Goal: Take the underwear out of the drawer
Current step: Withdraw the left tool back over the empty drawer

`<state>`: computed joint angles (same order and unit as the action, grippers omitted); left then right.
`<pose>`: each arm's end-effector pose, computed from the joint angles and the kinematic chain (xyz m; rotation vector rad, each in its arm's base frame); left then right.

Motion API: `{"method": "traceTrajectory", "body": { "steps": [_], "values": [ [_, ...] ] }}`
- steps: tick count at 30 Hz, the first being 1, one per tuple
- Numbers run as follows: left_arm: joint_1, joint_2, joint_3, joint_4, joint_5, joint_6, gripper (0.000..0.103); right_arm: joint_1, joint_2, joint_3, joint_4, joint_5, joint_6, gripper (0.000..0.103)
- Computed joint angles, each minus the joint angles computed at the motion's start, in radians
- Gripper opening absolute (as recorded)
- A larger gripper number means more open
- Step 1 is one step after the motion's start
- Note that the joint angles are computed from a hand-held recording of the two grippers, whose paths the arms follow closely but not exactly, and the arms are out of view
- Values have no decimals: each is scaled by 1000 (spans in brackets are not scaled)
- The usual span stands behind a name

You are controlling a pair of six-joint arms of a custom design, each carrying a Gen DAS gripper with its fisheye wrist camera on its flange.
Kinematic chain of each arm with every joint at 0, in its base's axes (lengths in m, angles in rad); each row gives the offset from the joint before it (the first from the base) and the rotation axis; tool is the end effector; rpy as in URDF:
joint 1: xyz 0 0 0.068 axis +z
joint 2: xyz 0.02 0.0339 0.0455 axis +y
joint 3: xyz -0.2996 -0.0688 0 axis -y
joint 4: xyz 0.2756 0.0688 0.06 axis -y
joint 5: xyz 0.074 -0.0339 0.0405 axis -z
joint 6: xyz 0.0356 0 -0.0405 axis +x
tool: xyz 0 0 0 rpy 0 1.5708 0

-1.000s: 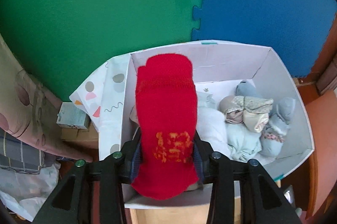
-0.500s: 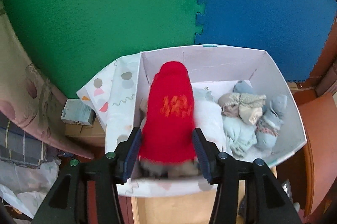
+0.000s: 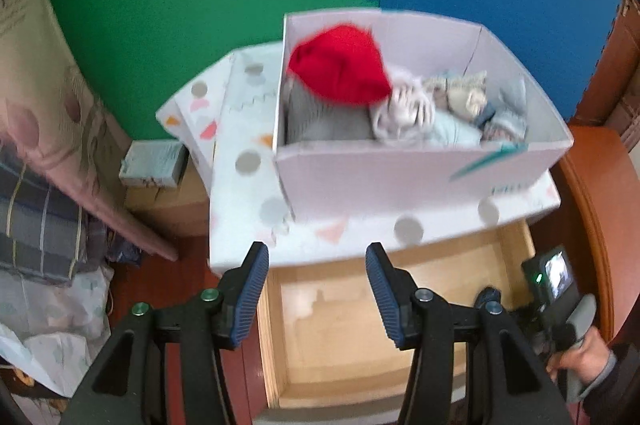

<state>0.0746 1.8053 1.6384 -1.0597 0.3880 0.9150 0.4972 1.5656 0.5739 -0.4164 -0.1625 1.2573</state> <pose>0.4073 0.0169 0.3176 1.1630 2.3812 -0.2393 0.2057 0.1182 0.1076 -1.1310 -2.8867 -0.3558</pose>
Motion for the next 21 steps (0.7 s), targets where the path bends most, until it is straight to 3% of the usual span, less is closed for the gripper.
{"method": "traceTrajectory", "body": {
  "steps": [6, 14, 21],
  "values": [
    [46, 5, -147, 58, -47, 3, 54, 15, -27, 19, -55, 51, -9, 23],
    [72, -44, -419, 287, -115, -55, 54, 75, -23, 105, -179, 171, -8, 22],
    [94, -111, -601, 440, -131, -28, 54, 148, -21, 188, -314, 319, 5, 22]
  ]
}}
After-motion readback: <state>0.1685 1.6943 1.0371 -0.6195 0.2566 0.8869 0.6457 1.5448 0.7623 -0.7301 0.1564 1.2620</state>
